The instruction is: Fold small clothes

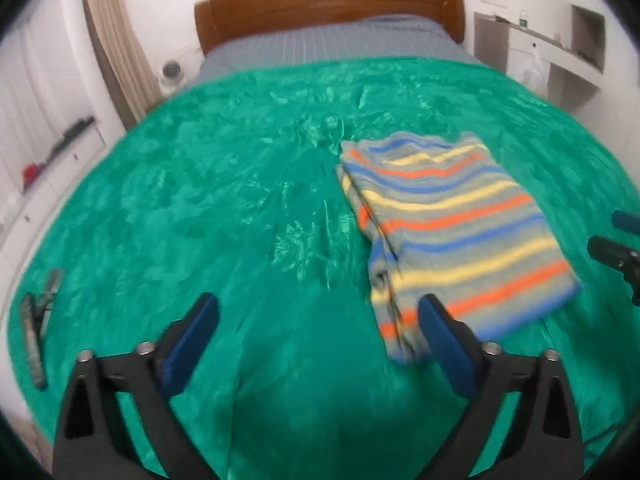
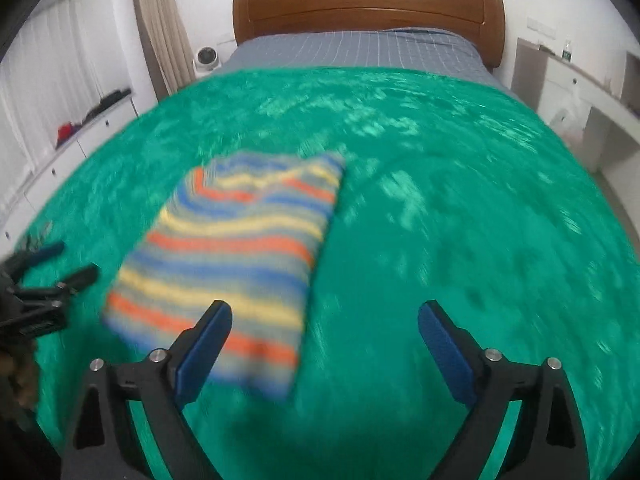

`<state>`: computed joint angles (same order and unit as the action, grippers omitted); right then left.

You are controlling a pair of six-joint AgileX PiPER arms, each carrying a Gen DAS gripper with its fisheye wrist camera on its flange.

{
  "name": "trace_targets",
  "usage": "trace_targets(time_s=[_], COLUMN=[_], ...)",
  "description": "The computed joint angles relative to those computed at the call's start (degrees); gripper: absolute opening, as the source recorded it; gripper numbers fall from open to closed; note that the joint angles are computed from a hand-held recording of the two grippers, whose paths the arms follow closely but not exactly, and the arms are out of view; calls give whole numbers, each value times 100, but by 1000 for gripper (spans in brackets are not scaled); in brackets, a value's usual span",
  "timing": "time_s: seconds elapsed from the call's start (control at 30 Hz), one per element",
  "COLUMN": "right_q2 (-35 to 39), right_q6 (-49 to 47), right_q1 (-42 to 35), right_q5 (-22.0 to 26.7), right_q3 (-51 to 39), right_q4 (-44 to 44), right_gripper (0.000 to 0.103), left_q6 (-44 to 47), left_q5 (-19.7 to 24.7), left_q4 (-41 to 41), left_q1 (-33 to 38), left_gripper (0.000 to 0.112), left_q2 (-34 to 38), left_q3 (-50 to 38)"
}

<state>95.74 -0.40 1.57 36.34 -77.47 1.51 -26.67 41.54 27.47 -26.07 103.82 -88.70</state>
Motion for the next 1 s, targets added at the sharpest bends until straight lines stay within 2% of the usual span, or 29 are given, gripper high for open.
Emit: trace_targets(time_s=[0.07, 0.17, 0.23, 0.3, 0.43, 0.57, 0.73, 0.87, 1.0], right_q2=[-562, -1339, -1808, -2079, -2561, -2895, -3299, -3583, -3724], right_q6=[125, 500, 818, 1068, 1474, 2137, 2833, 3144, 3485], right_q1=[81, 327, 533, 752, 1303, 2000, 2663, 2902, 3231], right_q5=[-219, -462, -462, -324, 295, 1239, 2193, 2584, 2954], right_q3=[533, 1011, 1177, 1157, 1090, 987, 1038, 1136, 1093], right_q4=[-209, -645, -1042, -1339, -1723, -2290, -2585, -2504, -2585], right_gripper=[94, 98, 101, 102, 102, 102, 102, 103, 103], left_q6=[-550, -1050, -1508, -1655, -1719, -1853, -1891, -1831, -2199], left_q5=[127, 417, 853, 1056, 1340, 1811, 1936, 2085, 2501], left_q4=[643, 1146, 1612, 1746, 1493, 1428, 1023, 715, 1073], left_q1=[-309, -650, -976, -1135, -1382, -1723, -1980, -2157, -2615], left_gripper=[101, 102, 103, 103, 103, 103, 103, 103, 103], left_q2=[-358, -673, -895, -1084, -1569, -1929, -2508, -2775, -2941], left_q3=[319, 393, 390, 442, 598, 689, 1038, 1177, 1257])
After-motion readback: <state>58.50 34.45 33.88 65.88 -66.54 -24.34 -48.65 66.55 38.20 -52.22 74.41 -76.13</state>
